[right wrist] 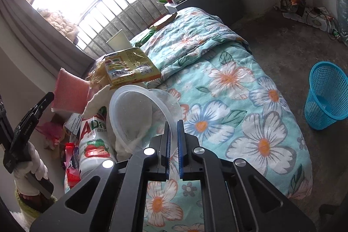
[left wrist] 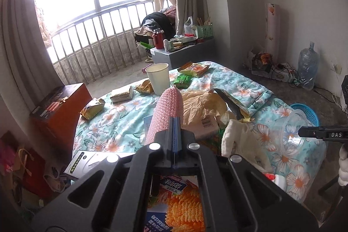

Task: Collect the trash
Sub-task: 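Lift the pink pad and clear bowl and carry both toward the wastebasket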

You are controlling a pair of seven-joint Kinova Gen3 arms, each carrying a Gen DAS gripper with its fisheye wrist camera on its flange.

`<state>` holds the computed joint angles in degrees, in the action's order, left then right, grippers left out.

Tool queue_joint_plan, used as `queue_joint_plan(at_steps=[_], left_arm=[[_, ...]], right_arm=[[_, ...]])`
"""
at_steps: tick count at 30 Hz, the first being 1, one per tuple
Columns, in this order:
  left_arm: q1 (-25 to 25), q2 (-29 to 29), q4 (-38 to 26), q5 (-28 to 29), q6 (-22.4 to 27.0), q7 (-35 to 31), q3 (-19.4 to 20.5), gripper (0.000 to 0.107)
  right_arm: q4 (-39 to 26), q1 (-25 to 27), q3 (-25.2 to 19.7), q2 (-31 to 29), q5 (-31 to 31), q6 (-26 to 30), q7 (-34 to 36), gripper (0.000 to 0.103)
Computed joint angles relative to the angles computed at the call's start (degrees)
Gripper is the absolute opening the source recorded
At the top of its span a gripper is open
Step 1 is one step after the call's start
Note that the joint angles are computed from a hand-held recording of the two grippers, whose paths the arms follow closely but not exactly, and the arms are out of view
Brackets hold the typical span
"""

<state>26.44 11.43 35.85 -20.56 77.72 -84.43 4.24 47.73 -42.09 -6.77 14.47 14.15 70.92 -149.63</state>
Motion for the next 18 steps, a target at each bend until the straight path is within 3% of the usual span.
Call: queue_joint_plan(at_steps=[10,18], left_arm=[[2.5,-3.4,1.6,-6.3,-3.2,2.4,0.9,0.0],[4.0,-2.9,-3.4,-8.6,-2.7,1.1,2.0,0.0]], right_arm=[[4.5,0.0,-0.7,-3.8,3.5,-3.6,-4.1,0.006],[7.7,0.1,-2.1,-6.6,7.4,-6.1,-7.7,0.006]])
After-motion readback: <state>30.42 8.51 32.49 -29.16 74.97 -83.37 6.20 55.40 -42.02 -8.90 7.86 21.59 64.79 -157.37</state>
